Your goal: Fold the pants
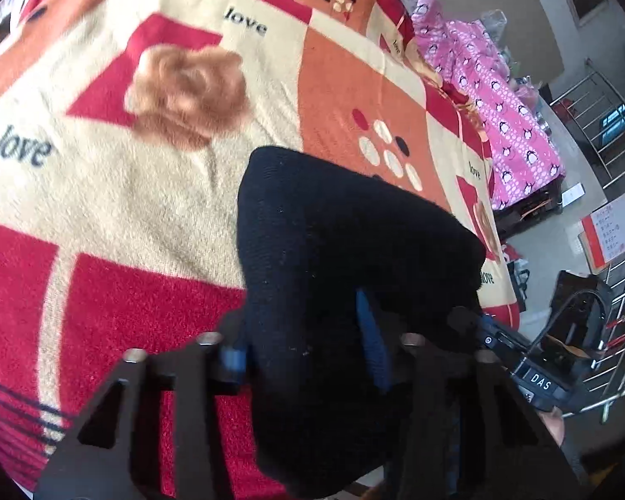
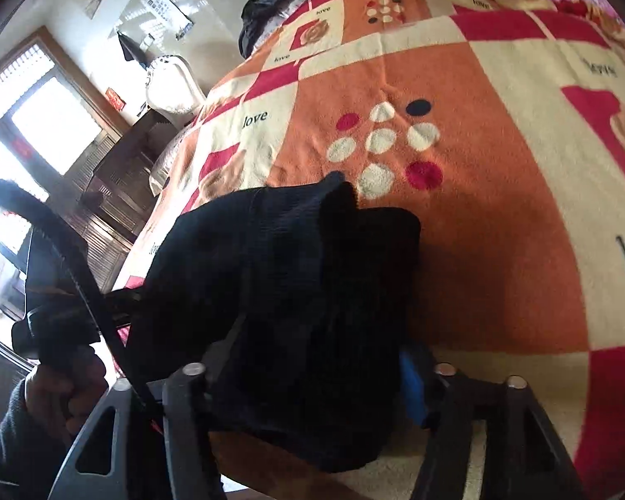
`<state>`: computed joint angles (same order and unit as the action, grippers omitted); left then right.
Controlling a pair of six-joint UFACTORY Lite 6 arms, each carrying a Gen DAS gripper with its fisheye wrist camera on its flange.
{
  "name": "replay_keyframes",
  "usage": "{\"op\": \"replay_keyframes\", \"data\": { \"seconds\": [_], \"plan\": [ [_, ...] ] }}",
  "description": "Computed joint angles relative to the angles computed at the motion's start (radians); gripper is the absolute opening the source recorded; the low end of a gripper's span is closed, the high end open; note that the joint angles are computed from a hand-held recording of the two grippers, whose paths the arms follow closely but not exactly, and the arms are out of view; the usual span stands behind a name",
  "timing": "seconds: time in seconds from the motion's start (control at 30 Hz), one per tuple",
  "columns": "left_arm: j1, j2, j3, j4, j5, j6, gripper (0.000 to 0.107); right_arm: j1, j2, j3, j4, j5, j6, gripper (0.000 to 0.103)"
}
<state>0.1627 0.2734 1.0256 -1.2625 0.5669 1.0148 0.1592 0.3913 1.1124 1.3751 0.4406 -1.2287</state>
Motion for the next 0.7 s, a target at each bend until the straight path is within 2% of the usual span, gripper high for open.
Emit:
{"op": "replay_keyframes", "data": {
  "seconds": [0.1, 0.2, 0.37, 0.43, 0.53, 0.57, 0.6, 0.63, 0.67, 0.7],
  "plan": [
    [-0.055, -0.05, -0.002, 0.066, -0.083, -0.054, 0.028, 0.026, -0.068, -0.029, -0.002, -0.058, -0.036, 0.035],
    [-0.067, -0.029, 0.08, 0.105, -0.072, -0.077, 0.027, 0.003, -0.074, 0.042, -0.058, -0.04, 0.011, 0.034],
    [-0.069, 0.258, 0.494, 0.291, 0.046, -0.272, 0.027, -0.063, 0.142, 0.379, -0.33, 0.07, 0.318, 0.034],
    [-0.084, 0.346, 0.607, 0.354, 0.043, -0.323, 0.027, -0.085, 0.254, 0.517, -0.393, 0.118, 0.399, 0.034],
    [-0.105, 0.451, 0.7, 0.421, 0.01, -0.389, 0.027, -0.08, 0.363, 0.635, -0.456, 0.116, 0.452, 0.034],
    [-0.107, 0.466, 0.692, 0.413, -0.009, -0.386, 0.033, -0.078, 0.417, 0.679, -0.48, 0.124, 0.465, 0.035],
    [-0.101, 0.456, 0.662, 0.364, -0.025, -0.342, 0.035, -0.082, 0.445, 0.689, -0.462, 0.12, 0.452, 0.04],
    [-0.095, 0.443, 0.628, 0.309, -0.039, -0.287, 0.042, -0.099, 0.467, 0.687, -0.403, 0.126, 0.421, 0.043],
    [-0.09, 0.436, 0.606, 0.293, -0.055, -0.274, 0.053, -0.116, 0.476, 0.67, -0.326, 0.133, 0.369, 0.05],
    [-0.087, 0.438, 0.599, 0.292, -0.066, -0.279, 0.062, -0.133, 0.476, 0.64, -0.229, 0.144, 0.291, 0.051]
  ]
}}
